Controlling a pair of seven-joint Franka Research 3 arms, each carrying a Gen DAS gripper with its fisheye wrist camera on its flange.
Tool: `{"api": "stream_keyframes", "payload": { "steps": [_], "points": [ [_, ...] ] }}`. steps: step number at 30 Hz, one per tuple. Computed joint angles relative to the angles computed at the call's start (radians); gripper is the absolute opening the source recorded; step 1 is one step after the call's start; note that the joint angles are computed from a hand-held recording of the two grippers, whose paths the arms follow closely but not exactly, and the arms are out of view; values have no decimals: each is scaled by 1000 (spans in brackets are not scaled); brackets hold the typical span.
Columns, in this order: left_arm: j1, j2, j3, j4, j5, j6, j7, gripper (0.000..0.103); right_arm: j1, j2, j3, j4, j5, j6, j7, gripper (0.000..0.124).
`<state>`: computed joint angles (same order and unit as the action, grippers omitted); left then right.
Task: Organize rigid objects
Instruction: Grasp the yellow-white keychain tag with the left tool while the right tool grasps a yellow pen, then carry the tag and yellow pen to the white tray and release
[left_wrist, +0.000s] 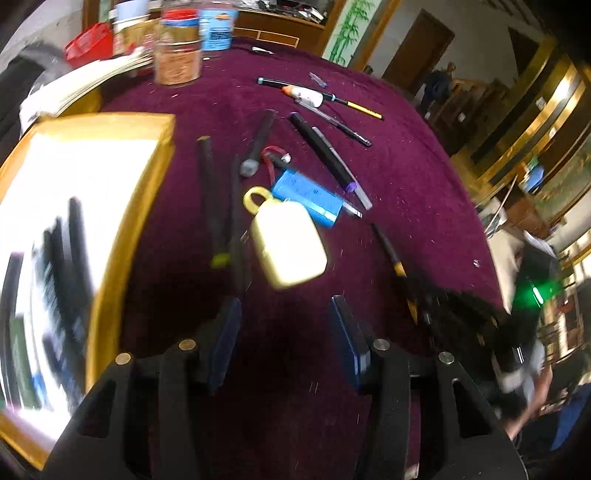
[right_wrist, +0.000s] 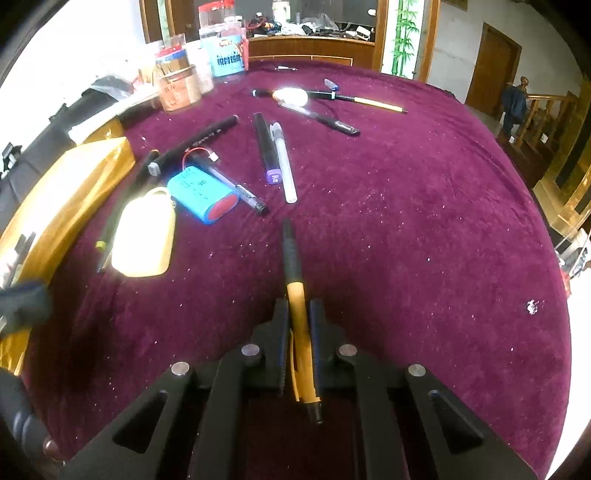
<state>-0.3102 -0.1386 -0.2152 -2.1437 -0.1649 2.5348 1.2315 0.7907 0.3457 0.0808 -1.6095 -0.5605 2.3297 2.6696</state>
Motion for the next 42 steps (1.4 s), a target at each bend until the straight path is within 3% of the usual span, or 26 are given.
{"api": "stream_keyframes", "payload": {
  "steps": [3, 5, 10, 13, 15, 20, 24, 26, 30, 35, 40, 42],
  "points": [
    [12, 92, -25, 103, 112, -38, -84, 47, -16, -34, -6, -75, -8, 108, 50, 8],
    [13, 149, -37, 167, 228, -75, -150, 47, -27, -45, -4, -98, 1, 146, 60, 8],
    [-15, 286, -46, 314, 387, -208, -207, 50, -45, -63, 0, -140, 19, 216, 73, 9],
    [-18, 289, -43, 306, 413, -185, -233, 52, -55, -72, -1, -166, 33, 265, 81, 9],
    [-16, 280, -43, 296, 410, -182, -235, 47, -58, -77, -1, -178, 40, 284, 84, 9],
    [-12, 164, -58, 155, 350, -149, -179, 47, -61, -83, -3, -193, 50, 309, 83, 9],
    [-26, 115, -66, 85, 422, -99, -197, 49, -59, -83, -4, -191, 49, 306, 83, 9],
    [-26, 107, -61, 77, 384, -92, -174, 47, -59, -84, -4, -193, 50, 311, 85, 9],
    [-32, 17, -43, -28, 226, 32, -71, 47, -63, -100, -9, -230, 43, 384, 92, 7],
    [-92, -136, 46, -147, -60, 103, 124, 47, -56, -107, -9, -237, -12, 422, 83, 7],
    [-79, -311, 106, -233, -120, 112, 146, 47, -42, -105, -15, -225, -31, 414, 98, 7],
    [-61, -368, 122, -266, -109, 116, 126, 47, -54, -99, 2, -223, 7, 474, 80, 7]
  ]
}}
